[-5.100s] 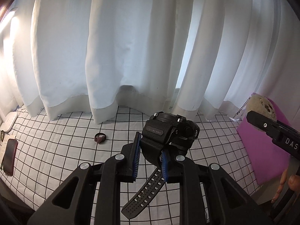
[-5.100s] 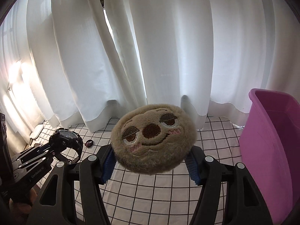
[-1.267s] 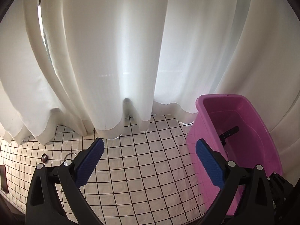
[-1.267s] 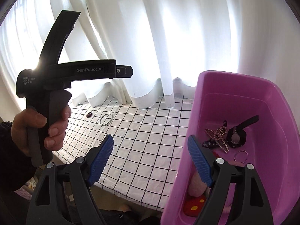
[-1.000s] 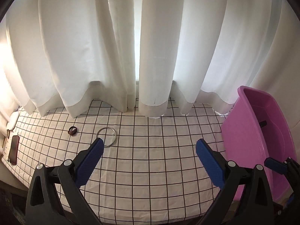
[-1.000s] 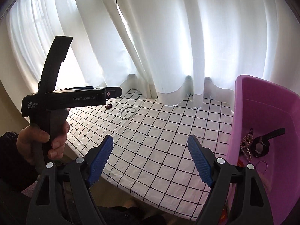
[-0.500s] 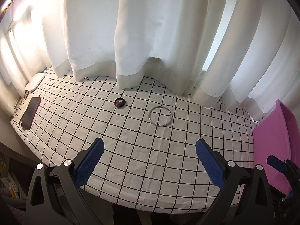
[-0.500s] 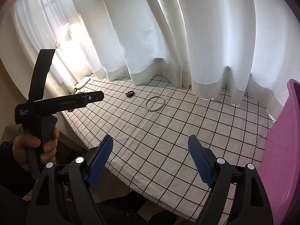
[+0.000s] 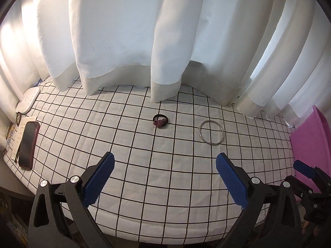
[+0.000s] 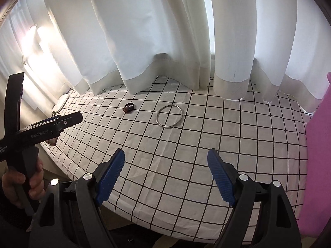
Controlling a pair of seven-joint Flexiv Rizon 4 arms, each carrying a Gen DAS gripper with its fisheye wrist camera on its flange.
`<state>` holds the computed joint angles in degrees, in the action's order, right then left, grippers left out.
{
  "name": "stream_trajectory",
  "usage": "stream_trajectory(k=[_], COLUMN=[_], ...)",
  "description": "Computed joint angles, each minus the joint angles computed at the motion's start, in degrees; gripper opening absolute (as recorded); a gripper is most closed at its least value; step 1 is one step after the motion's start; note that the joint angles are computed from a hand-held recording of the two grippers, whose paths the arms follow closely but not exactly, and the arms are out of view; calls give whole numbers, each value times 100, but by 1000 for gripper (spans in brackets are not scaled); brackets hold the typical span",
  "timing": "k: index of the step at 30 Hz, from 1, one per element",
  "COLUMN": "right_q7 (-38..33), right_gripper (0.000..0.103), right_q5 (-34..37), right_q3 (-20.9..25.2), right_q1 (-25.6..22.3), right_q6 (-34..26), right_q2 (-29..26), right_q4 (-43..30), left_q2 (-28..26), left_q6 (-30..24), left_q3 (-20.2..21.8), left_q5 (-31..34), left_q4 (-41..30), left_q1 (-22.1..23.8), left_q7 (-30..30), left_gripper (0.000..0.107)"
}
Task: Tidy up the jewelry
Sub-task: 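Move both tools back over the table toward the hair tie and hoop, then grasp the dark hair tie with the left tool while the right tool grasps the silver hoop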
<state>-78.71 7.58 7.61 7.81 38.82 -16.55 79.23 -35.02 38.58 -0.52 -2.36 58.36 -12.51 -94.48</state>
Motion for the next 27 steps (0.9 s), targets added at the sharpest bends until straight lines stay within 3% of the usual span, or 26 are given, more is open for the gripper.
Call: stream_trajectory(k=[5,10,17,27], right_q7=[1016,1536,1616,1673], right_gripper=[78,78,78,78], right_q5=[-661,-1059,-1300,-1505], right_q3=[-157,-200,-176,-230], right_q1=[384,525,570,600], right_q6=[135,71,291,944], right_q2=[-268,-523,-813,-1309], right_q4=[-68,-186,-190,-213], left_q2=[-172,-327,-524,-1278], left_q6=[-91,-253,203,753], left_q3=[-152,-151,-136,-96], left_q5=[-264,-400,-460,-426], left_q4=[-37,-130,-97,-665], left_q1=[306,407,409,257], left_q7=[622,903,1012,1057], left_gripper=[96,96,96,97])
